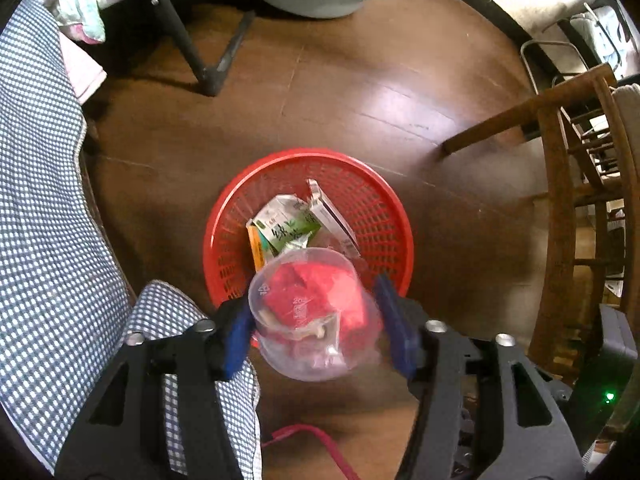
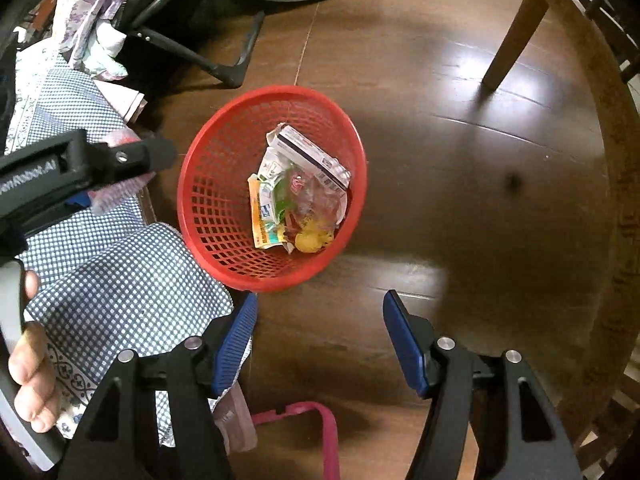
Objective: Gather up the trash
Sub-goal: 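Move both tools back over the remaining trash on the bed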
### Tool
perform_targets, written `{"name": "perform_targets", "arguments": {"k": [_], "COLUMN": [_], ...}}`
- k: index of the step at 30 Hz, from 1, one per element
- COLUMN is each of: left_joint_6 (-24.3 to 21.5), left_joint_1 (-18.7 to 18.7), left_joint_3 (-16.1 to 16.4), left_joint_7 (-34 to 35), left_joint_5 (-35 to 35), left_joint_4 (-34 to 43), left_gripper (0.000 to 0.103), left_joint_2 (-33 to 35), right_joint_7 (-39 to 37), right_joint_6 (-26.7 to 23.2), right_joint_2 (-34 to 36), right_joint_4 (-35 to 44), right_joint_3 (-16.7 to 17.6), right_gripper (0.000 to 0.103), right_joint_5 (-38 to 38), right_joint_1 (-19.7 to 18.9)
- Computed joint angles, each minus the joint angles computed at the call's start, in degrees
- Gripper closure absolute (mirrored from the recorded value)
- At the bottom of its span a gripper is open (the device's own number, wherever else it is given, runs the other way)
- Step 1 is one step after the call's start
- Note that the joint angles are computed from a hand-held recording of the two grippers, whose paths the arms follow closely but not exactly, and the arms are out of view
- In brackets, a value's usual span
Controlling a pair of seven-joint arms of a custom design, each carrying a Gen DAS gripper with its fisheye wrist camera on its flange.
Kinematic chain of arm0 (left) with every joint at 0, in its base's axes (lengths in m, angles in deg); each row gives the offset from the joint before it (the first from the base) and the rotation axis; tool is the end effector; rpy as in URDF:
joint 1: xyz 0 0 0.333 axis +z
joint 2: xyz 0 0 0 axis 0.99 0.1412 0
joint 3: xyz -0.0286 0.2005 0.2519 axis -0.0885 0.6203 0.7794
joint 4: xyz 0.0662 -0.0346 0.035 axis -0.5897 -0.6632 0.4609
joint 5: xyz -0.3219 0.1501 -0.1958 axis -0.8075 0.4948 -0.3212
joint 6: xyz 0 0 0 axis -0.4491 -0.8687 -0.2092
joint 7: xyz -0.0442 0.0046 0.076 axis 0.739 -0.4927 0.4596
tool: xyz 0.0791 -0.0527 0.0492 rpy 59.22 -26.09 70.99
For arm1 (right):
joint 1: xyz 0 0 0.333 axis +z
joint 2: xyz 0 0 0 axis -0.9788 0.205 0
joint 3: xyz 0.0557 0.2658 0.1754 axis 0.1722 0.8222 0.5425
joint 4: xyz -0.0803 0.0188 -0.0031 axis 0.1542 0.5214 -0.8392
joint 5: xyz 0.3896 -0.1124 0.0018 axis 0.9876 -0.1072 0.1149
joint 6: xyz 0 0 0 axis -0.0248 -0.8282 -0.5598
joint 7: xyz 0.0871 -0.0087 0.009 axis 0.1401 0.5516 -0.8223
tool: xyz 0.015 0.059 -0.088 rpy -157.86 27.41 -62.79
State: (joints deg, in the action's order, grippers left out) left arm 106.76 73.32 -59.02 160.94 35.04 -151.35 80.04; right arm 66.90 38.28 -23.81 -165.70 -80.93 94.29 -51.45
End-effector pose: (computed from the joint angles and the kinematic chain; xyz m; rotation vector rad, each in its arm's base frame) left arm 0.7386 -0.2328 0.3749 1.8907 -2.3071 0.3395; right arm 0.6274 0.3970 0.3613 -1.8343 2.2956 0.1884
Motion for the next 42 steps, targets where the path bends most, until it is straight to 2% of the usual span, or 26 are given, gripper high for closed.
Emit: {"name": "perform_targets", "arguments": {"k": [1,4,7,11,16,22,25,27,33,36,40,42], "left_joint_6": [0.1,1.3,1.0,-1.3,3.8,13.8,17.4,18.6,22.8,26.0,31.0,32.1], "left_joint_1": [-0.1,0.2,0.5,0.9,2.1,4.5,5.4,5.7,7.7,9.1,12.3,13.6], "left_joint_3": [0.1,-0.3,-0.5,-0.9,-2.0,-3.0,-1.7,-0.6,4.1,6.1,7.9,8.7], "left_joint_7": [0.0,0.4,0.4,0.1,3.6,11.9,14.2,14.8,11.5,7.5,0.8,-1.5], "left_joint_5": [0.2,-0.5,-1.2,-2.6,-4.8,-10.6,-13.6,-15.1,-15.2,-11.9,-2.4,0.4], "left_joint_4": [0.0,-1.1,-1.0,0.3,-5.8,-19.6,-25.0,-27.1,-31.7,-34.5,-38.3,-39.0], "left_gripper": [0.026,0.015,0.012,0.012,0.012,0.011,0.009,0.008,0.007,0.007,0.007,0.007], "left_joint_2": [-0.1,-0.9,-1.0,-0.5,-6.7,-21.8,-29.1,-32.3,-40.8,-44.9,-50.0,-51.0], "right_joint_7": [0.0,0.1,0.2,0.3,0.6,2.5,3.0,3.4,3.4,3.1,2.1,1.5], "right_joint_6": [-0.1,-0.4,-0.7,-1.6,-2.2,-2.6,-3.9,-5.6,-10.4,-12.0,-14.6,-15.4], "right_joint_2": [0.0,0.0,0.0,0.0,-2.0,-6.1,-6.6,-6.5,-5.3,-4.6,-2.7,-1.3], "right_joint_4": [0.0,0.0,0.1,1.0,0.4,-1.2,0.3,2.5,10.4,14.4,20.7,24.2], "right_joint_3": [0.0,0.0,-0.1,-0.2,-0.6,-1.1,-1.0,-1.1,-1.4,-1.4,-1.5,-1.4], "right_gripper": [0.039,0.039,0.039,0.039,0.039,0.028,0.024,0.017,0.016,0.016,0.015,0.015], "right_joint_5": [0.0,0.1,0.0,-0.4,-1.6,-4.8,-6.4,-8.4,-13.7,-15.7,-17.5,-17.7], "right_joint_1": [0.0,0.0,0.0,0.1,0.5,1.7,2.4,3.5,6.8,8.7,11.3,12.5]}}
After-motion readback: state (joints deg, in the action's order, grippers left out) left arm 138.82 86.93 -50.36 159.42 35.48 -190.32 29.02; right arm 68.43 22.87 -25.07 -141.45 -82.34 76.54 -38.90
